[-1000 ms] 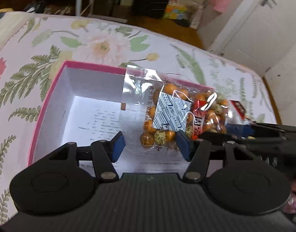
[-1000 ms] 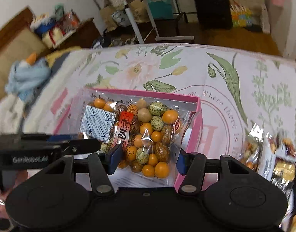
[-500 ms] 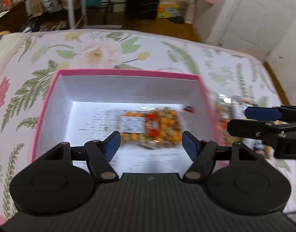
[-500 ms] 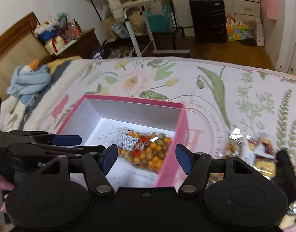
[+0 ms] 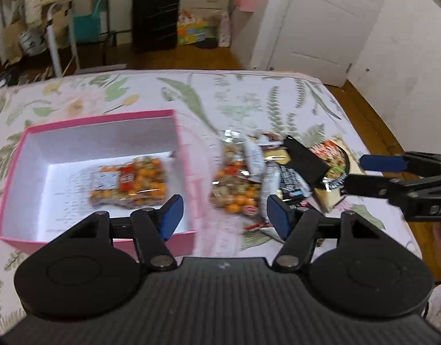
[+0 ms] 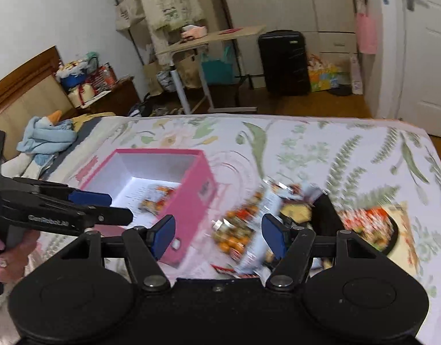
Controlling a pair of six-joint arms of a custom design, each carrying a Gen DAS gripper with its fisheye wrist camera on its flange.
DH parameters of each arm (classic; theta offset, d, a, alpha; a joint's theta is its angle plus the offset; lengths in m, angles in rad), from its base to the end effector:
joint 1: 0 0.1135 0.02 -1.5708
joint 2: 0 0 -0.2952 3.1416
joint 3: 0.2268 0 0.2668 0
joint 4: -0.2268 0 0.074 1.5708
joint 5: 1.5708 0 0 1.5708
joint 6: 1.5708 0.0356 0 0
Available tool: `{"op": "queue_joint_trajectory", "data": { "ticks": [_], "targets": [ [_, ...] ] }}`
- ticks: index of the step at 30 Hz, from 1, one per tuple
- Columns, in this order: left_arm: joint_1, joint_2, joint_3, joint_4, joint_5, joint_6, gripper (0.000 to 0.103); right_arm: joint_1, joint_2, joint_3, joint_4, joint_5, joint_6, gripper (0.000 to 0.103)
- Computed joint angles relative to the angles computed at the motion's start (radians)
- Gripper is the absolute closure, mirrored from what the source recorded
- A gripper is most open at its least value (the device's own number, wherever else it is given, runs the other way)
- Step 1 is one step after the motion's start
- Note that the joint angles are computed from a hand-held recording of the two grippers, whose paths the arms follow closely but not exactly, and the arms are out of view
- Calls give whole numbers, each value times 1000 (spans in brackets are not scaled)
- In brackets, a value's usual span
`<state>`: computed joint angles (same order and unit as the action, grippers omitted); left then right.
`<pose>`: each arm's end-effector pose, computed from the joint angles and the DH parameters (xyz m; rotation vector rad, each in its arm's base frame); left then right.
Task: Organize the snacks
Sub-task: 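Move the left tool back to the pile and grasp a white wafer stick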
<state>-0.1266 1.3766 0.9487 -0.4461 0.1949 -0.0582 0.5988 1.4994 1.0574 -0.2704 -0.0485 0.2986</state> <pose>0.2911 -0.0440 0.2663 0.1705 2.4424 -0.3202 0.2819 0.1945 0.2794 -0.3752 2.3073 0.5151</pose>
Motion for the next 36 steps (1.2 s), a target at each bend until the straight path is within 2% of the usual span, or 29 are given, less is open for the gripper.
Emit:
{"op": "queue_joint_trajectory", "data": {
  "ticks": [3, 5, 6, 8, 10, 14, 17, 19, 20, 24, 27, 32, 33, 34, 35, 36],
  "targets": [
    [-91, 26, -25, 62, -47, -17, 43, -20, 2, -64, 28, -10, -3, 32],
    [-138, 65, -36, 100, -36, -5, 43, -32, 50, -42, -27, -45, -66, 34],
    [-158, 87, -34, 103, -34, 24, 43, -35, 74, -29, -48, -57, -107, 38],
    [-195, 139, -31, 128, -77, 32, 43, -40, 112, -34, -40, -53, -164, 39],
    [-198, 203, -12, 155, -61, 10, 43, -66, 148, -38, -25, -105, -181, 43],
    [-208, 326, -11, 316, -58, -90, 44, -86, 205, -87, 78, -172, -216, 43],
    [-176, 443, 40, 347, 42, -174, 48, -102, 281, -63, 78, -236, -203, 43],
    [-162, 498, 40, 416, 88, -236, 48, -94, 308, -63, 100, -218, -194, 43],
    [-165, 520, 43, 440, 82, -231, 49, -84, 321, -64, 111, -192, -205, 43],
    [-218, 572, 57, 498, -27, -102, 66, -66, 379, -58, 133, -156, -228, 43],
    [-238, 597, 58, 519, -42, -70, 69, -34, 407, -80, 188, -67, -232, 46],
    [-278, 603, 38, 562, -122, -28, 69, 0, 441, -116, 286, 7, -181, 49],
    [-279, 599, 34, 565, -118, -23, 69, 13, 441, -113, 282, 30, -186, 54],
    [-269, 596, 29, 570, -85, -16, 69, 19, 443, -98, 254, 42, -180, 65],
    [-258, 599, 37, 553, -48, -14, 69, 18, 439, -75, 214, 43, -157, 68],
    [-250, 604, 48, 534, -31, -21, 73, 7, 440, -52, 175, 26, -128, 70]
  ]
}}
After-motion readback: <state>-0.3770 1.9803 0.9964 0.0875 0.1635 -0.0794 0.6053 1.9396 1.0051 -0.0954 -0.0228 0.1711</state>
